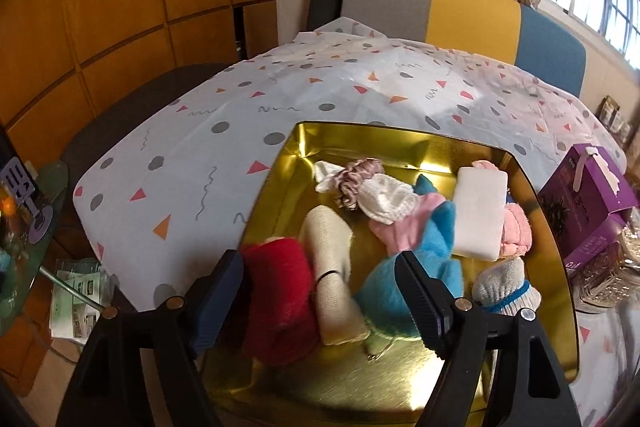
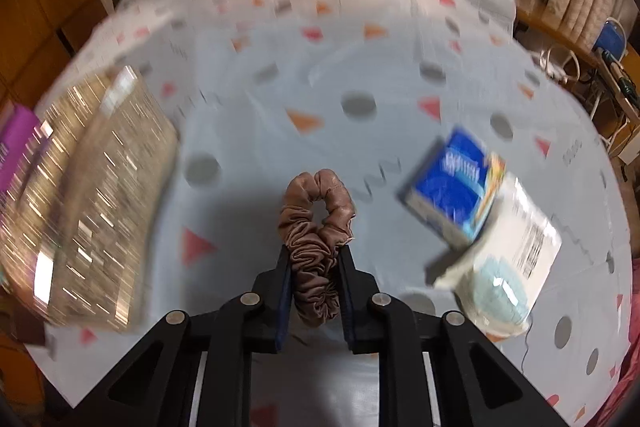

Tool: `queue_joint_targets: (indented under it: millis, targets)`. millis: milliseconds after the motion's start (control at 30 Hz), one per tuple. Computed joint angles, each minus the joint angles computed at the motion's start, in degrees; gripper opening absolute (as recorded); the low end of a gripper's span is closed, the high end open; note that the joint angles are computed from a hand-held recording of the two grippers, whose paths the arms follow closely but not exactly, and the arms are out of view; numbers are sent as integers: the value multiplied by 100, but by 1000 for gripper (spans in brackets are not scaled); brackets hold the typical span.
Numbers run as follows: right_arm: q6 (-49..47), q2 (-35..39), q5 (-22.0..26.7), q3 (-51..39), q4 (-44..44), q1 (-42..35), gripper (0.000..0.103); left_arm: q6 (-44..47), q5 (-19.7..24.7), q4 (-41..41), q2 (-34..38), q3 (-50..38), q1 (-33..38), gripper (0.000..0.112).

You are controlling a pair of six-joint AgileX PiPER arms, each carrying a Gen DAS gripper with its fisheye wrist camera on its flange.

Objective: Organize soft objects
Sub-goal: 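Carry the brown scrunchie into the gold tray and open the right tool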

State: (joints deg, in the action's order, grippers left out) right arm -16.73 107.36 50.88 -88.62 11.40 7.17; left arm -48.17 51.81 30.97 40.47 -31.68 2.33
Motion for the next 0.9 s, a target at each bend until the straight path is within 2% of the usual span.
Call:
queue_joint_targets:
  millis: [167, 267, 367, 467, 600, 700, 800, 900]
  targets:
    - [134, -119, 303, -905, 135, 336, 19, 680, 0, -478, -381, 26, 575, 80]
    - [283, -58, 631, -1806, 313, 625, 19, 1076, -30, -756, -527, 34, 877, 80]
    - [267, 2, 929, -2691, 544, 1161, 19, 1261, 8, -892, -645, -2, 1010, 82]
    - [161, -196, 972, -2849, 742, 1926, 19, 1486, 12, -1067, -720, -82, 1229, 89]
    - [10, -208, 1000, -2711, 691, 3085, 19, 1852, 28, -1320, -867, -218, 1617, 97]
    - [23, -151, 927, -2197, 686, 3839, 19, 2554, -73, -1848, -943, -287, 2271, 100]
    - [105, 74, 788, -1730, 796, 4304, 19, 3531, -133, -2609, -985, -330, 3108, 101]
    - [197, 225, 686, -1278, 916, 4492, 22, 3687, -98, -2707, -1037, -332, 3227, 102]
